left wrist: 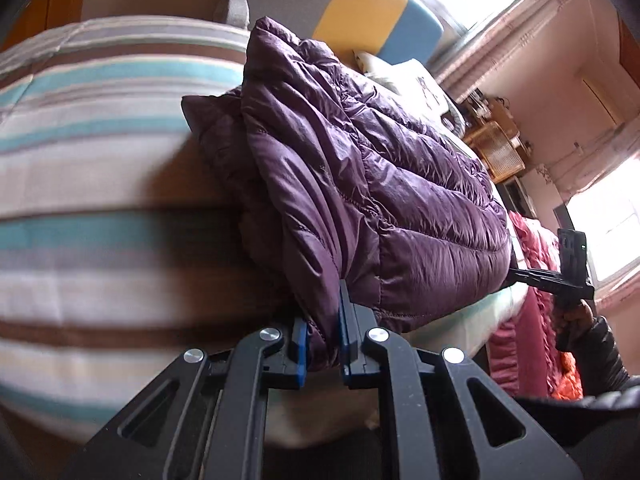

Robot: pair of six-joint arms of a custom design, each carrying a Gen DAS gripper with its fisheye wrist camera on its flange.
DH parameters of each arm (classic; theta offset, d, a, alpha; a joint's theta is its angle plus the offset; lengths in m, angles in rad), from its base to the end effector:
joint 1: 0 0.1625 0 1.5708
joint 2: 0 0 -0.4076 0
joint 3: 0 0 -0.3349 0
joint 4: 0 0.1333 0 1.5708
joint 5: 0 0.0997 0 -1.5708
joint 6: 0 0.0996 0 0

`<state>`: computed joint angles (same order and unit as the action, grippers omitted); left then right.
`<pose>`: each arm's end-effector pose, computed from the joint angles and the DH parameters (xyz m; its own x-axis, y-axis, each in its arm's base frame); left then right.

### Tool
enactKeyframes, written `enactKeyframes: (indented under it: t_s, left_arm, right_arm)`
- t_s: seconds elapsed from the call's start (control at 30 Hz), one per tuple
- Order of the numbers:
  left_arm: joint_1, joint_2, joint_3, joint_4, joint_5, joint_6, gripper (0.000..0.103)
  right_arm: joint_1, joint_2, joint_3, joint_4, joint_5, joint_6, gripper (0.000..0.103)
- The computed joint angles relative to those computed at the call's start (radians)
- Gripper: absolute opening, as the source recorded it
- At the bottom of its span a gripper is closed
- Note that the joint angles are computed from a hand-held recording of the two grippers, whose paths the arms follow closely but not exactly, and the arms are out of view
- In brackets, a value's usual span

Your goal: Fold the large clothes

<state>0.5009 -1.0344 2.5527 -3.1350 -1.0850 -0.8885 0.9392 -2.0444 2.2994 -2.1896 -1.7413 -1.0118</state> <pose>-0.2027 -0.3160 0.0950 -0.9597 0.1103 -0.2585 0.2084 0.8965 -0.3909 -0.0633 -0.2836 0.3845 -0.8707 -0.3050 0.3858 -0.3515 0.9346 -0.0543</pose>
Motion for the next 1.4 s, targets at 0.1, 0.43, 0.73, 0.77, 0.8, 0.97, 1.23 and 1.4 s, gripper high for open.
enactKeyframes:
  t_s: [0.1, 0.43, 0.73, 0.77, 0.8, 0.97, 1.23, 1.4]
  left_arm:
    - [-0.048, 0.007, 0.029, 0.001, -0.021, -0.054, 0.011]
    - [-0.109, -0.101, 0.029, 0.147, 0.089, -0.108, 0.042]
    - [0.037, 0.005, -0.114, 0.0, 0.149, 0.11, 0.042]
    - [0.044, 0.029, -0.137, 0.002, 0.156, 0.117, 0.042]
    - [0.057, 0.06, -0.175, 0.011, 0.151, 0.127, 0.043]
    - [0.12, 0.154, -0.279, 0.042, 0.15, 0.156, 0.044]
    - [0.097, 0.202, -0.331, 0.12, 0.217, 0.17, 0.001]
    - [0.058, 0.166, -0.306, 0.101, 0.269, 0.166, 0.0]
  right_arm:
    - [-0.065, -0.071, 0.004, 0.063, 0.018, -0.044, 0.007]
    - [-0.03, -0.075, -0.046, 0.011, 0.036, -0.033, 0.041]
    - [0.24, 0.12, -0.008, -0.371, -0.022, 0.129, 0.041]
    - [0.274, 0.154, -0.001, -0.419, -0.048, 0.152, 0.041]
    - [0.315, 0.215, -0.004, -0.483, -0.083, 0.179, 0.041]
    - [0.389, 0.426, -0.029, -0.653, -0.231, 0.281, 0.041]
    - [0.388, 0.483, -0.028, -0.695, -0.224, 0.263, 0.003]
    - [0.401, 0.435, -0.009, -0.738, -0.173, 0.26, 0.003]
